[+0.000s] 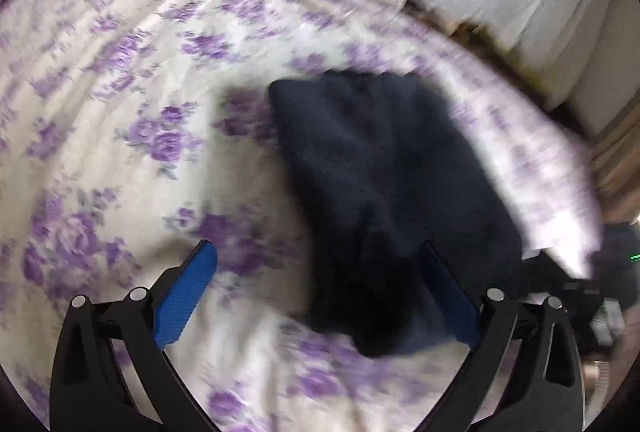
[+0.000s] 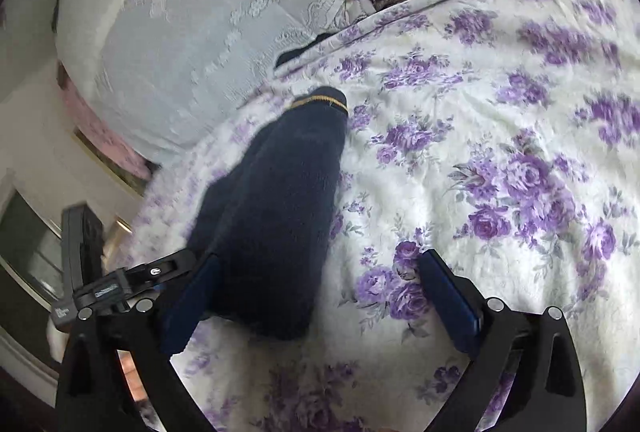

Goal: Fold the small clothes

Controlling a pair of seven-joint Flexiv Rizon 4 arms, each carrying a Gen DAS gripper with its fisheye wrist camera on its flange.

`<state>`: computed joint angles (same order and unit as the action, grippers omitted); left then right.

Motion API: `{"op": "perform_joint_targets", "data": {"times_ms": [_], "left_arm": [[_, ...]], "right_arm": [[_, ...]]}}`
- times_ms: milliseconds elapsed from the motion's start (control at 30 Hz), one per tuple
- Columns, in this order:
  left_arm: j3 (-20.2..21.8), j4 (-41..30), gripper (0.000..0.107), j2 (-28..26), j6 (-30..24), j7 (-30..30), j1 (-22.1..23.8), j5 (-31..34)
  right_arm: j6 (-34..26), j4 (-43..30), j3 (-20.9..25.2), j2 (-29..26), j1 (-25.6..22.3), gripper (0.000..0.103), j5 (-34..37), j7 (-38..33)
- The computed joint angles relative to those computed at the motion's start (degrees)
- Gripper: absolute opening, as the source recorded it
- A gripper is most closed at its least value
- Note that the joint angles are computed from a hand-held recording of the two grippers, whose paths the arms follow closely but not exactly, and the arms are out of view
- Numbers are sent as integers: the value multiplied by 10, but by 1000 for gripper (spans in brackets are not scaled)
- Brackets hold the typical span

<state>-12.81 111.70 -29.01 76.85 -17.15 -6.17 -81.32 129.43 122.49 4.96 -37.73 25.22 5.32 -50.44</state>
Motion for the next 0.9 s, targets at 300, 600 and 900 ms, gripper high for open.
{"op": "perform_joint_targets", "data": {"times_ms": [300, 600, 900], "left_arm": [[16, -13, 98, -9, -246, -62, 72, 10], [14, -42, 98, -30, -333, -68, 81, 26], [5, -73, 98, -59, -348, -89, 90, 47]], "right_arm": [[29, 6, 27, -7, -40, 100, -44, 34], [106, 16, 83, -28, -140, 99, -198, 152], [60, -27, 81, -49, -188, 99, -362, 265]]}}
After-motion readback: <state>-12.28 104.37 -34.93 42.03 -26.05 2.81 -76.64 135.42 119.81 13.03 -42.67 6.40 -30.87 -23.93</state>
